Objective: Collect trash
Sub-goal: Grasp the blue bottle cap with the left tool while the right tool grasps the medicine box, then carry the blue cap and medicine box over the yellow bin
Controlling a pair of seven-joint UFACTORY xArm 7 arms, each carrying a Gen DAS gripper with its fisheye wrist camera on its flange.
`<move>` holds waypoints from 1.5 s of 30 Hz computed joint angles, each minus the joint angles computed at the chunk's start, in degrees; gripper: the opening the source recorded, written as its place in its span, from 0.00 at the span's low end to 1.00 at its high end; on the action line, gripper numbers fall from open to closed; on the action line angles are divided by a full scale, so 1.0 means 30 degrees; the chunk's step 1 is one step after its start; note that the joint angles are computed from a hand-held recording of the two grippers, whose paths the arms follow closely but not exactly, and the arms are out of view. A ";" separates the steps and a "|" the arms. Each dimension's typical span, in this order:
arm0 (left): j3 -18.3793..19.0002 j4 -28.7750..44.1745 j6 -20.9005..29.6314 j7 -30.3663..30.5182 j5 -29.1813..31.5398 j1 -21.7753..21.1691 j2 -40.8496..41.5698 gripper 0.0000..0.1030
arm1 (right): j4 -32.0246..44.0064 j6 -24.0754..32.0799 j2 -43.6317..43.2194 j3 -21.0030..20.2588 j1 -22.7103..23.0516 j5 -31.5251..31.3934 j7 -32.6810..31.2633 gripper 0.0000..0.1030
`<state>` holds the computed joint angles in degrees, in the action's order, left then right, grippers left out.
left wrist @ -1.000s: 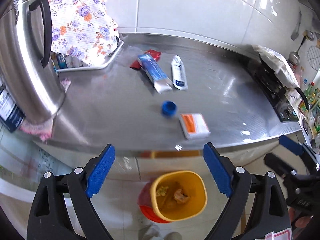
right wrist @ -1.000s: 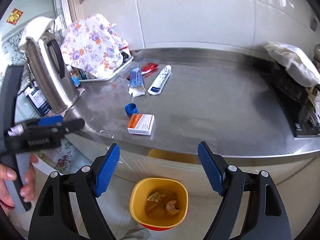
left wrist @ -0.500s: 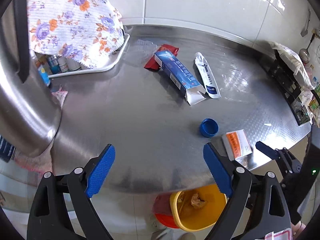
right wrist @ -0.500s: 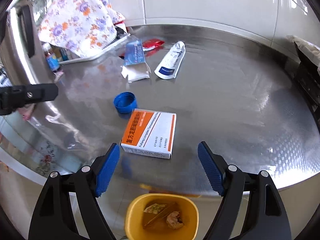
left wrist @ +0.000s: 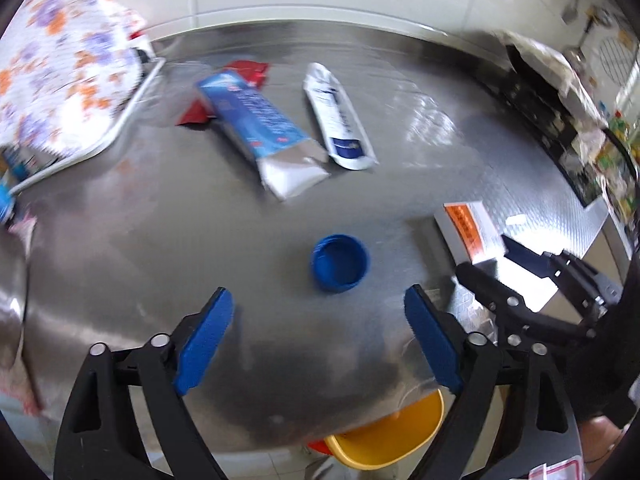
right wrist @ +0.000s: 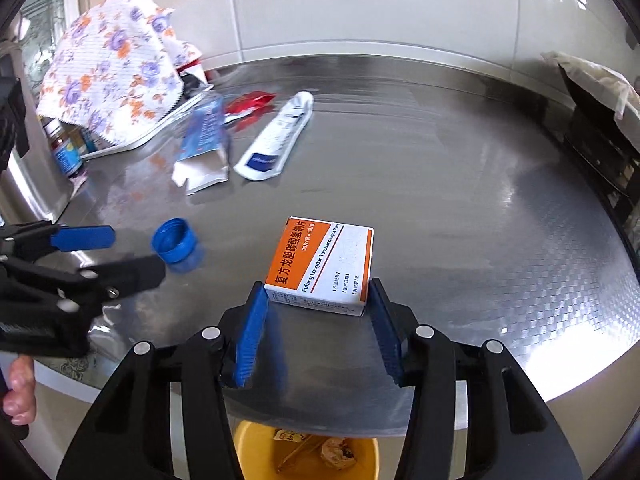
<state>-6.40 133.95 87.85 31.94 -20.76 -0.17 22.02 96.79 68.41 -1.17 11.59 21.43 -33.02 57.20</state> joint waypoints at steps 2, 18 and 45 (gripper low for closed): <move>-0.0014 -0.0479 -0.0474 0.0241 0.0350 -0.0340 -0.0167 0.73 | -0.0275 -0.0042 -0.0268 -0.0110 -0.0148 0.0126 -0.0046 0.51; 0.0103 -0.0324 -0.1831 -0.0481 0.1073 -0.0792 -0.0154 0.30 | -0.2091 -0.1019 -0.2163 0.0167 -0.1561 0.1201 -0.0398 0.51; 0.2509 -1.4968 -0.3114 -0.0426 0.0253 -0.1883 -1.3872 0.30 | -0.6778 0.0472 -1.0272 0.3428 -0.2246 0.5320 -0.3272 0.51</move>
